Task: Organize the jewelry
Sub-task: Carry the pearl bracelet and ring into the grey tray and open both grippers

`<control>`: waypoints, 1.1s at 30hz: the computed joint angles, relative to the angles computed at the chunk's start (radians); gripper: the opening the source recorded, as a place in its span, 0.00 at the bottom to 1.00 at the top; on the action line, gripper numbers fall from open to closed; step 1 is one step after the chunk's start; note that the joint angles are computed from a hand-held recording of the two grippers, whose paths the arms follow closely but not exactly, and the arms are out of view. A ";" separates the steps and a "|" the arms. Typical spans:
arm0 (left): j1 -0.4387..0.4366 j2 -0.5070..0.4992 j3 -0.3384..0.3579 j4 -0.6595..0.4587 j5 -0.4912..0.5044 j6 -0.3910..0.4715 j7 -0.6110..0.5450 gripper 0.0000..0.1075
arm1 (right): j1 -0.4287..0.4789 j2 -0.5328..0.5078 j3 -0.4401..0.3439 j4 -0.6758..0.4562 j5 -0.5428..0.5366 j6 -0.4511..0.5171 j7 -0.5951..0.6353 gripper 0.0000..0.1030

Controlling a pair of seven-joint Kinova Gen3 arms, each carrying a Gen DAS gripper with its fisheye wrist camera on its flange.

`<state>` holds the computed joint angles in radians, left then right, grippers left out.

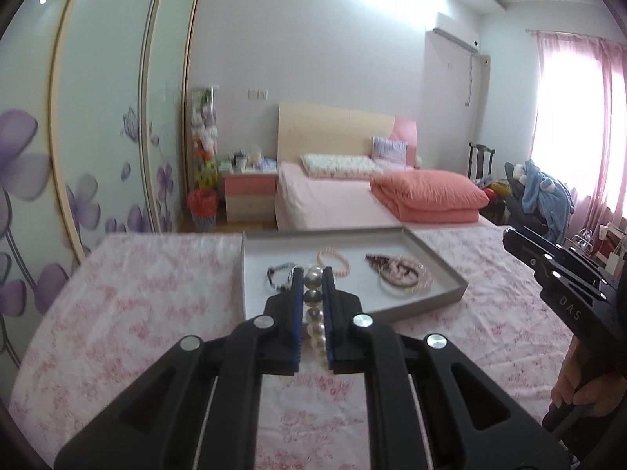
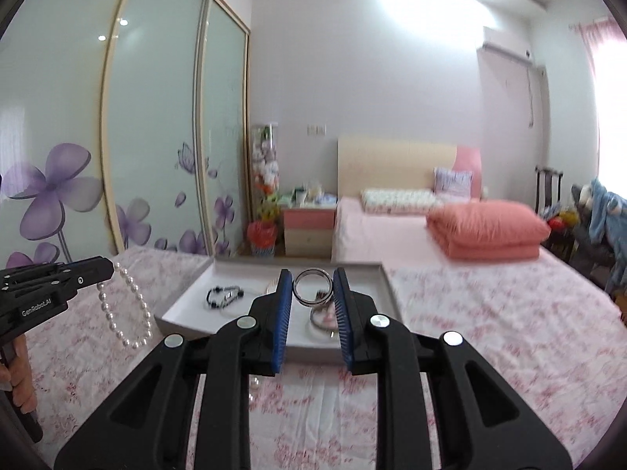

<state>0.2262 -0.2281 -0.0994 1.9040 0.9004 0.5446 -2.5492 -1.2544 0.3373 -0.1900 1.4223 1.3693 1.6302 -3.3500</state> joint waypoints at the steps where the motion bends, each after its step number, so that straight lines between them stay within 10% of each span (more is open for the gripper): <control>1: 0.004 -0.009 0.007 0.005 0.004 -0.021 -0.005 0.09 | -0.006 0.005 0.004 -0.003 0.015 0.010 0.004 0.22; 16: 0.136 -0.026 0.062 0.010 -0.135 -0.288 0.165 0.09 | -0.016 0.037 0.042 -0.008 0.133 0.052 0.016 0.22; 33: 0.277 0.123 -0.027 -0.076 -0.223 -0.365 0.296 0.09 | 0.078 0.054 0.077 -0.039 0.120 -0.051 0.033 0.22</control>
<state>0.5034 -0.1049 -0.1260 1.8282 0.6773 0.1800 -2.2531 -1.1764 0.3916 -0.1130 1.3837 1.4892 1.5791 -3.3173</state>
